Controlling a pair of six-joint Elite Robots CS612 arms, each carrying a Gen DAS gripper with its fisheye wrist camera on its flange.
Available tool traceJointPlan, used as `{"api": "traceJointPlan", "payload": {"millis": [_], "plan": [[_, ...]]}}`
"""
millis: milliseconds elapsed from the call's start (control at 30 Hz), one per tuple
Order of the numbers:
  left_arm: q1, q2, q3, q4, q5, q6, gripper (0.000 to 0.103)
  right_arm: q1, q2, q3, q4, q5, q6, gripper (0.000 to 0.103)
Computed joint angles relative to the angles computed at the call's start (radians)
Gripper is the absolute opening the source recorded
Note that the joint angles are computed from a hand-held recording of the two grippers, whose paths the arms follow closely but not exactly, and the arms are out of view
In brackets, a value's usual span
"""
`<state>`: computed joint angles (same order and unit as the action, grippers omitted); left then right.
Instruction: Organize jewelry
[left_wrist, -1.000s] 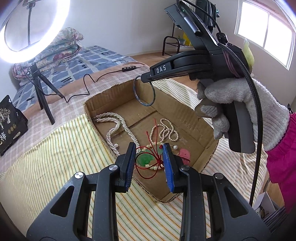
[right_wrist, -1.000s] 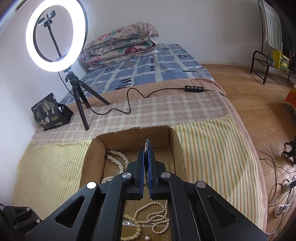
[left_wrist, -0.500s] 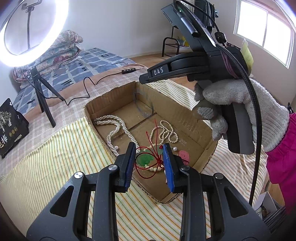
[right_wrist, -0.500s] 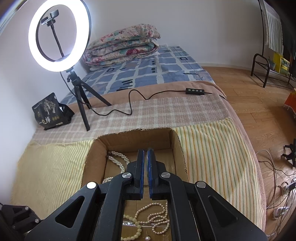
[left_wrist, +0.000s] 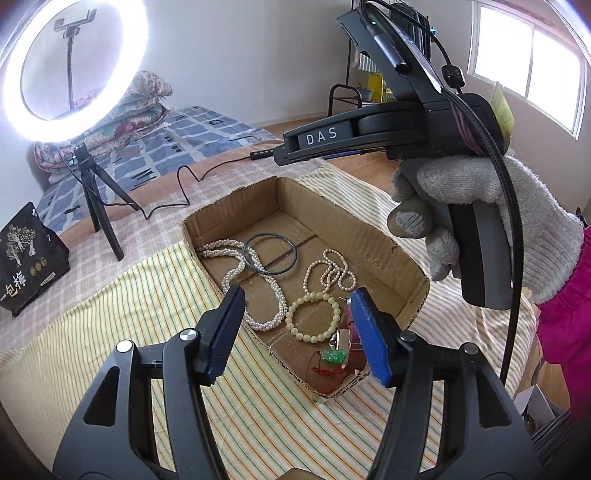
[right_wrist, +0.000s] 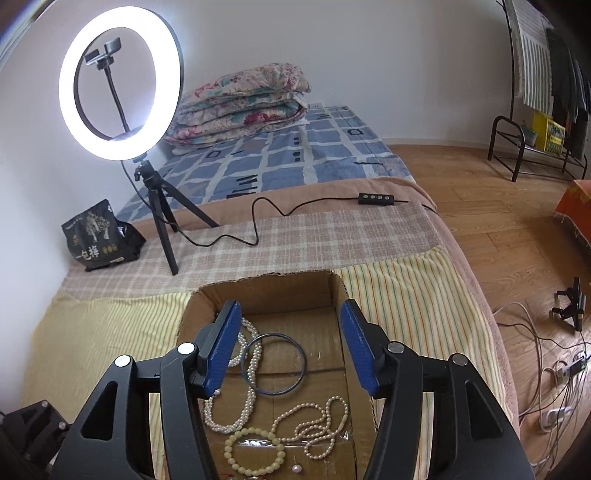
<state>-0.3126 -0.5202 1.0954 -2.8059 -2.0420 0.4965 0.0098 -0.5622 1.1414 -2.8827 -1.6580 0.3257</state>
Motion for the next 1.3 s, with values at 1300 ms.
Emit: {"api": "traceJointPlan", "payload": {"millis": [1300], "plan": [[0.099, -0.138, 0.207, -0.291, -0.082, -0.061, 0.071, 0.129, -0.198, 0.263, -0.196, -0.253, -0.06, 0.08]]}}
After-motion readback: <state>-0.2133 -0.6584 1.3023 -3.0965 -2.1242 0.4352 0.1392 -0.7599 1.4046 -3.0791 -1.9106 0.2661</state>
